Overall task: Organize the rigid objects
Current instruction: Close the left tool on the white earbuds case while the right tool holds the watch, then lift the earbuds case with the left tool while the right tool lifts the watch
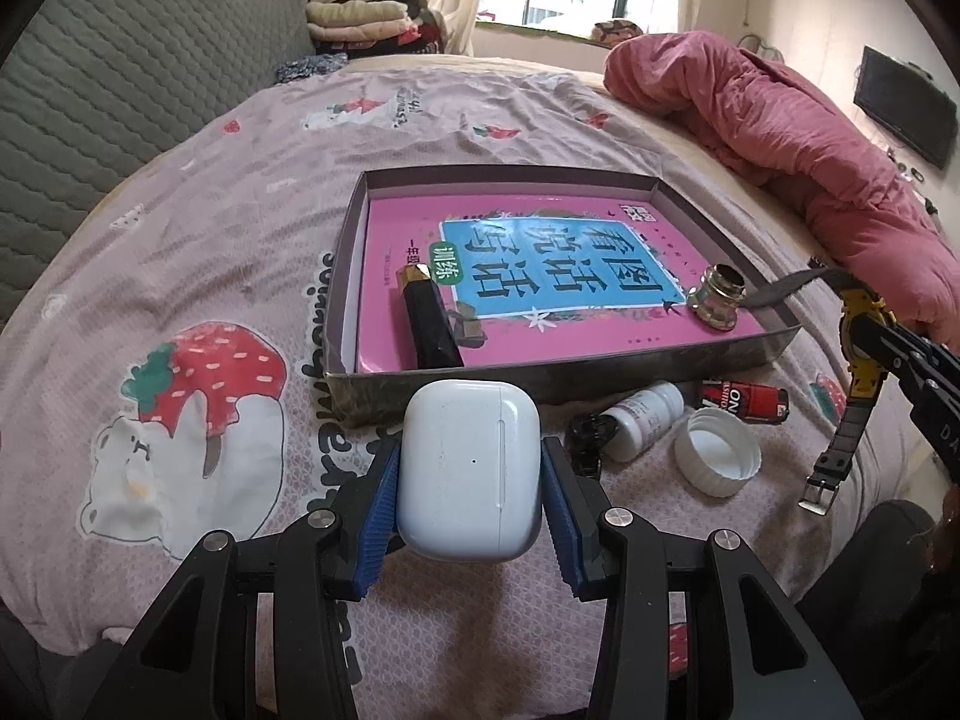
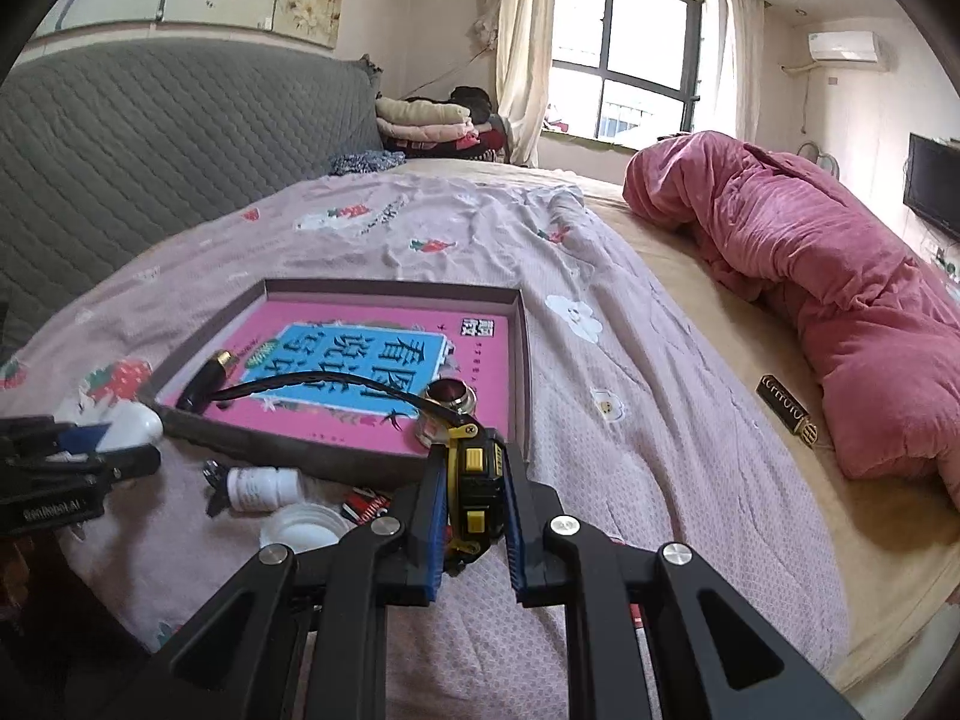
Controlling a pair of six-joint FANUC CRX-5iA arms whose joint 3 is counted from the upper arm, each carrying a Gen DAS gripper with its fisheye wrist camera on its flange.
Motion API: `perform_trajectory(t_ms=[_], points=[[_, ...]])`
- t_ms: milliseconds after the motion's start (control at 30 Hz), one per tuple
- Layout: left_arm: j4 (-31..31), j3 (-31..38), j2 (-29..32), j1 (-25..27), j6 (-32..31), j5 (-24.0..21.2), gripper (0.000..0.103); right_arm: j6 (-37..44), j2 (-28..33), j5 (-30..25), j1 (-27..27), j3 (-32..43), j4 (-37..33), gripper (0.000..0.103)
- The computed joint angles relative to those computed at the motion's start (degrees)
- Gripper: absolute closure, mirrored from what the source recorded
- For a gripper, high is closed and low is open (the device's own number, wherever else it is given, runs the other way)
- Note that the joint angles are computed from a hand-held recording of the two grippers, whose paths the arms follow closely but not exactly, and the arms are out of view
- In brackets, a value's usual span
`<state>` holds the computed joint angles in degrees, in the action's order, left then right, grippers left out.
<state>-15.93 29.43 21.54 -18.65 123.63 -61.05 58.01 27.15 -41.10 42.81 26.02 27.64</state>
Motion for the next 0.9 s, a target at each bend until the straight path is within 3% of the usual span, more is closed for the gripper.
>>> perform_trajectory(t_ms=[900], points=[[-3.86,1.98,-2.18,-2.65,2.43,0.72,0.057,-3.29,-2.46,4.62,0.59,-1.59,-0.22,0.086]])
